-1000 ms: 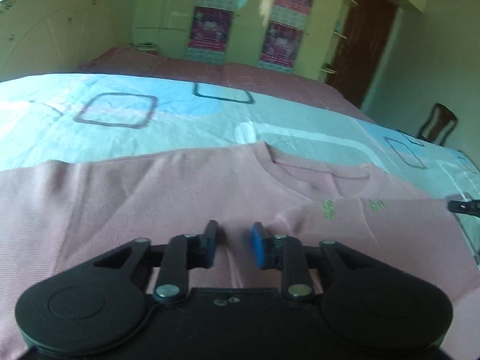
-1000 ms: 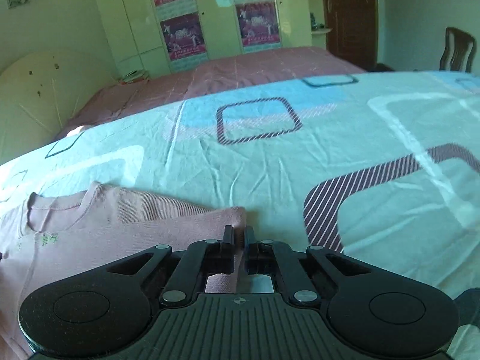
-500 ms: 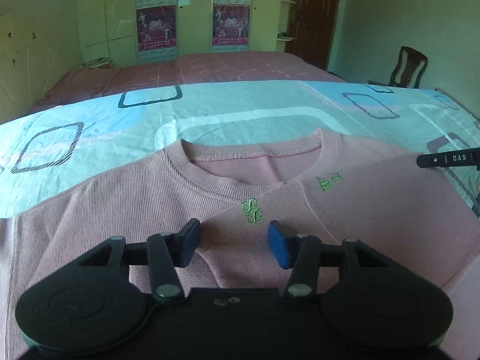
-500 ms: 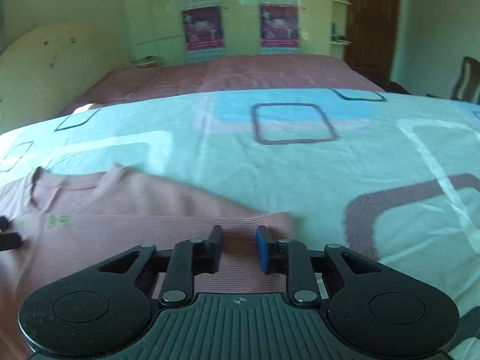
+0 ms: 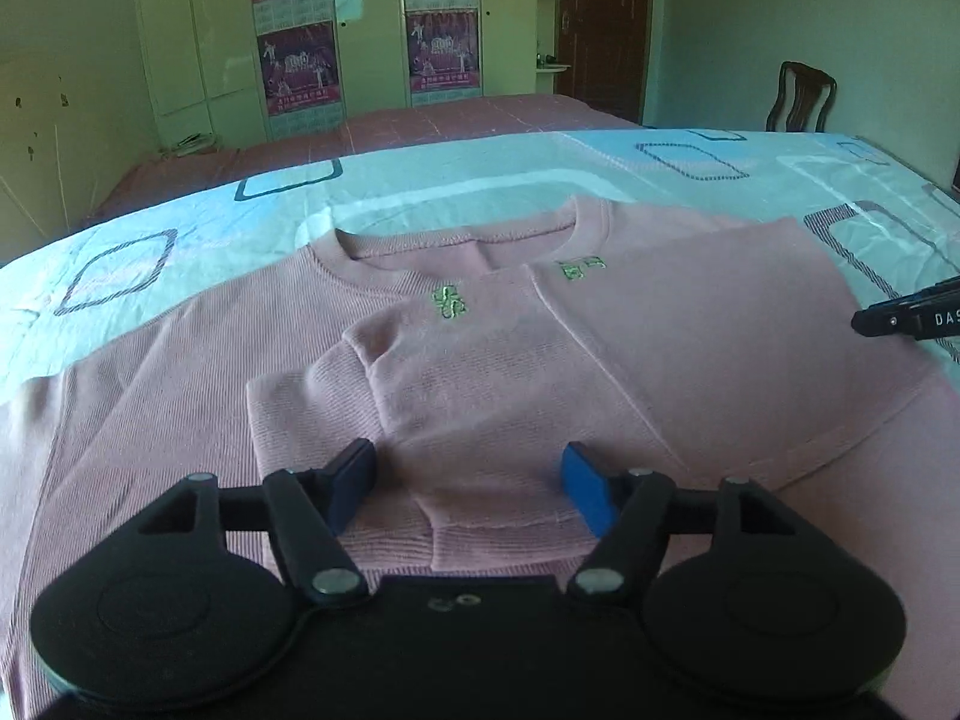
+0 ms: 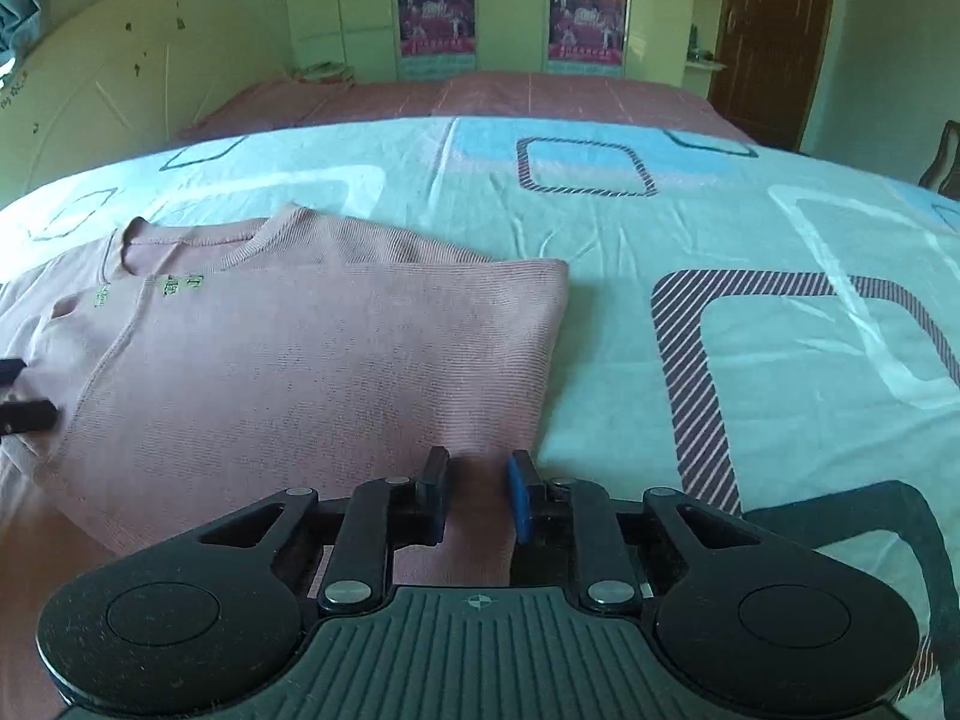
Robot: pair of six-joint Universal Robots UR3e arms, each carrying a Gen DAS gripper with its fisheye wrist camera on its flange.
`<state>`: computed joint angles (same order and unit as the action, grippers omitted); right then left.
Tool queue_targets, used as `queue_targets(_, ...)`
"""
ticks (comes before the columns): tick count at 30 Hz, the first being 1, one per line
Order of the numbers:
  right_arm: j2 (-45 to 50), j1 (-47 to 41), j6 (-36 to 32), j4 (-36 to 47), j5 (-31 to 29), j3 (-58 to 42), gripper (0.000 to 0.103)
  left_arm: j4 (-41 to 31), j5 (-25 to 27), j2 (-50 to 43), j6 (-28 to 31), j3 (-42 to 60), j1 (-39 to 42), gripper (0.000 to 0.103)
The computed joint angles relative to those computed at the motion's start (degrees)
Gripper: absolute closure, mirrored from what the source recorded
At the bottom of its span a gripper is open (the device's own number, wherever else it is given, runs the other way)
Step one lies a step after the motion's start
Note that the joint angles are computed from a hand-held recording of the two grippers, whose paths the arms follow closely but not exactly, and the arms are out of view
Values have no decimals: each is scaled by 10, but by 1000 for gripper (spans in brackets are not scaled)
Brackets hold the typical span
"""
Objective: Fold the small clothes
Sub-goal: 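Move the left tool to the other sleeve cuff and close on it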
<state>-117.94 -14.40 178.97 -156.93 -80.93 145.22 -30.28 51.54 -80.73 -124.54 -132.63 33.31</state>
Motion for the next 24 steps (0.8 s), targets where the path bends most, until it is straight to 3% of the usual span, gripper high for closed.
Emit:
queue_targets(6,-219,-11,14,170,23,16,82,-121,-35,103,39,-17,55,37)
queue_targets(8,-217,18,23,193,3,27,83,-106,-12,93,40,-29,50,37)
queue_targets(10,-205,47,42,148,-22,45,83,-79,-15,96,44,-47,50,36)
queue_targets(12,-175,67,60,149,-40,17,83,-97,-11,105,27,-31,46,38)
queue_targets(14,-200,54,55,140,-26,21,82,-122,-31,131,25,-35,65,38)
queue_targets(16,-196,47,52,136,-23,26,83,-101,10,103,1,-27,41,36)
queue_targets(20,-186,18,16,162,8,28,83,-70,19,113,-19,-47,37,35)
queue_targets(22,-252,-27,1,204,51,37,82,-88,18,134,-39,-46,46,33)
queue_targets(24,-307,-67,-17,252,86,42,82,-108,15,164,-50,-49,69,23)
